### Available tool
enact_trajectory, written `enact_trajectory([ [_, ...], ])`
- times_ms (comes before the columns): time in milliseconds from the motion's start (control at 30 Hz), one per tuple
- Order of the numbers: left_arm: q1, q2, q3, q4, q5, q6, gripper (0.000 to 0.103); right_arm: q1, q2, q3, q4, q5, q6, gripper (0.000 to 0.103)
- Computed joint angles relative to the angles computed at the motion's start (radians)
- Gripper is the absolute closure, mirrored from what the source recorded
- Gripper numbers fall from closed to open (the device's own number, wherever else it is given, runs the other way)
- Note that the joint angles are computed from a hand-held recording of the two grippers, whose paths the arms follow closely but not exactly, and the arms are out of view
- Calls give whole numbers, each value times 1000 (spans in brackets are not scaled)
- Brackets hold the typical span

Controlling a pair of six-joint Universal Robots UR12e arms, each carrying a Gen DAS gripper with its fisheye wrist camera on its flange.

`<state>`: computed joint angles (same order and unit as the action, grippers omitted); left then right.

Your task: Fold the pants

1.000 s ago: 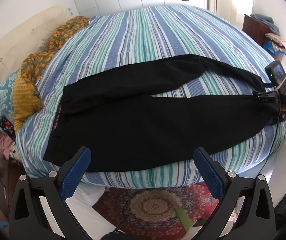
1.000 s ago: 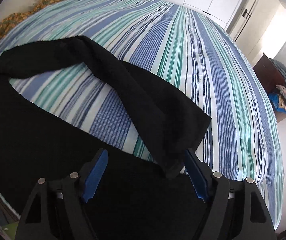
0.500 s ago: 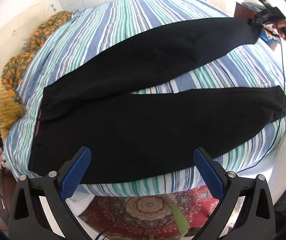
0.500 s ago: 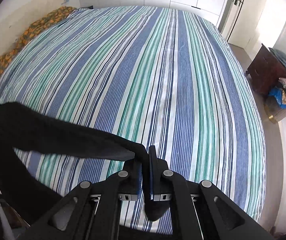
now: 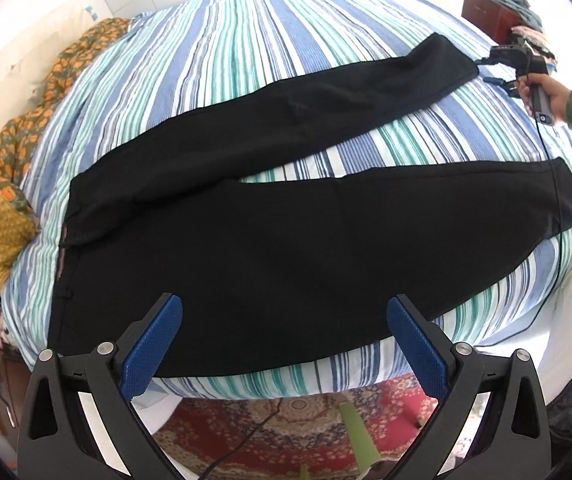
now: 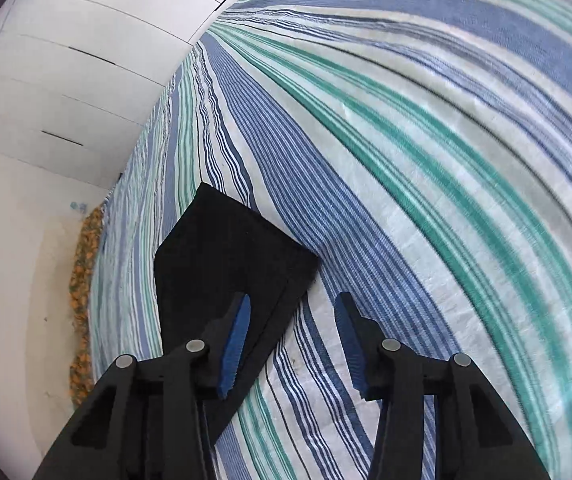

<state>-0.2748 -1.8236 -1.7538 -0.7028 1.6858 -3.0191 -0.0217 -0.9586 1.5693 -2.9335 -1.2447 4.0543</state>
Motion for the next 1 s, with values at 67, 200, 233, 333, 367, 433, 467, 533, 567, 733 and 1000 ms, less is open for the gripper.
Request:
enact_trajectory([
  [67,-2,-2,2,1,7,-5,1,2,36,-11,-75,15,47,60],
  [200,-3,-10,12,-24,18,-16,1,5,97,-28,-203,28,179,71],
  [233,-4,-10,14,-24,21,-16,1,6,100,-28,-218,14,205,80],
  [333,-1,-8,6,2,25,-13,1,11,61,11,-257,-31,170,90],
  [367,2,-9,3,8,22,-15,1,11,38,34,-281,-46,137,91],
  [433,9,-19,9,-4,4,-21,1,16,-33,88,-216,-89,32,91],
  [467,11,-26,15,-15,-3,-20,1,22,-62,103,-143,-116,-15,91],
  [533,15,-43,22,15,-2,-5,1,33,-98,115,17,-162,-113,85],
  [567,15,-54,28,39,14,6,1,46,-107,102,114,-215,-161,65],
  [733,59,-164,103,206,100,-26,1,126,-107,57,181,-462,-236,40],
  [1000,134,-379,309,98,190,-196,0,274,111,-278,214,74,-441,39],
])
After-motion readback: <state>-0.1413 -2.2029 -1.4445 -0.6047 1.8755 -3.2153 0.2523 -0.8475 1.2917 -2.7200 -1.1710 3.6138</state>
